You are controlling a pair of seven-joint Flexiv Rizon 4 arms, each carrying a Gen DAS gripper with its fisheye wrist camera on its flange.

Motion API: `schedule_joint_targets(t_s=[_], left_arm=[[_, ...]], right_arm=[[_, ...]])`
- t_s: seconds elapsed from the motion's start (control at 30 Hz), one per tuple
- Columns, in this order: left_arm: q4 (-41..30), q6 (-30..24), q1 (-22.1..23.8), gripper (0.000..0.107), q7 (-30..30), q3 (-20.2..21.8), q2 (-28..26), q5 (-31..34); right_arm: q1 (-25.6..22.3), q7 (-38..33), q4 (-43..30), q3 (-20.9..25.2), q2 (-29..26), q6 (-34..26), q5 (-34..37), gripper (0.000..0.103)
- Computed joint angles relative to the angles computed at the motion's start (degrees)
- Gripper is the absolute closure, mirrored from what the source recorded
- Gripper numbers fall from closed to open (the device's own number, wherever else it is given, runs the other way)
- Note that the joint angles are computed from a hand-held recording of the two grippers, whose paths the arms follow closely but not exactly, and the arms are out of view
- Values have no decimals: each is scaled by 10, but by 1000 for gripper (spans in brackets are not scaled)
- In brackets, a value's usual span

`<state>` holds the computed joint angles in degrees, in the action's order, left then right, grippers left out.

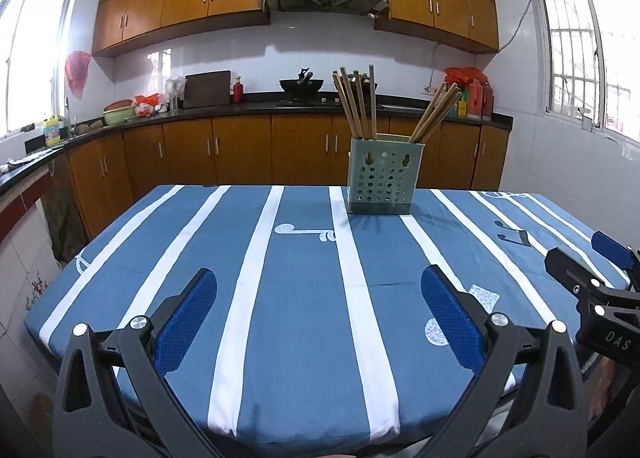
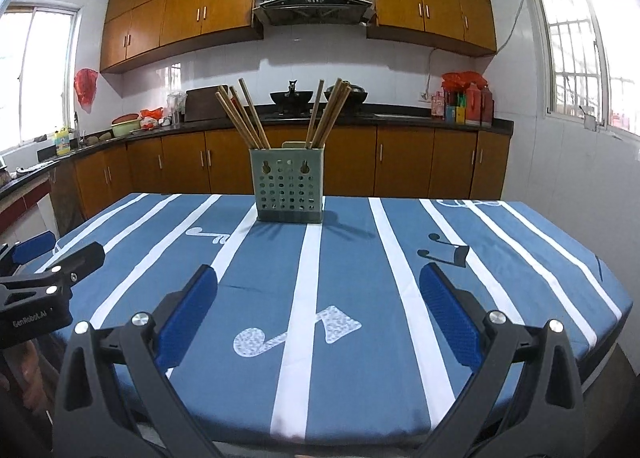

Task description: Organize utensils

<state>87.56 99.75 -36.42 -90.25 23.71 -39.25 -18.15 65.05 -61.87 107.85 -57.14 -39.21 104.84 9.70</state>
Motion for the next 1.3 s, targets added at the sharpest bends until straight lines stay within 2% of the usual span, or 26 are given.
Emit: schedule_joint_targets(t_s=[1.3], left_arm=[[-19,-19,18,6,-28,-17,-1,47]], right_arm=[[-17,15,1,20,5,-4,-7,4]])
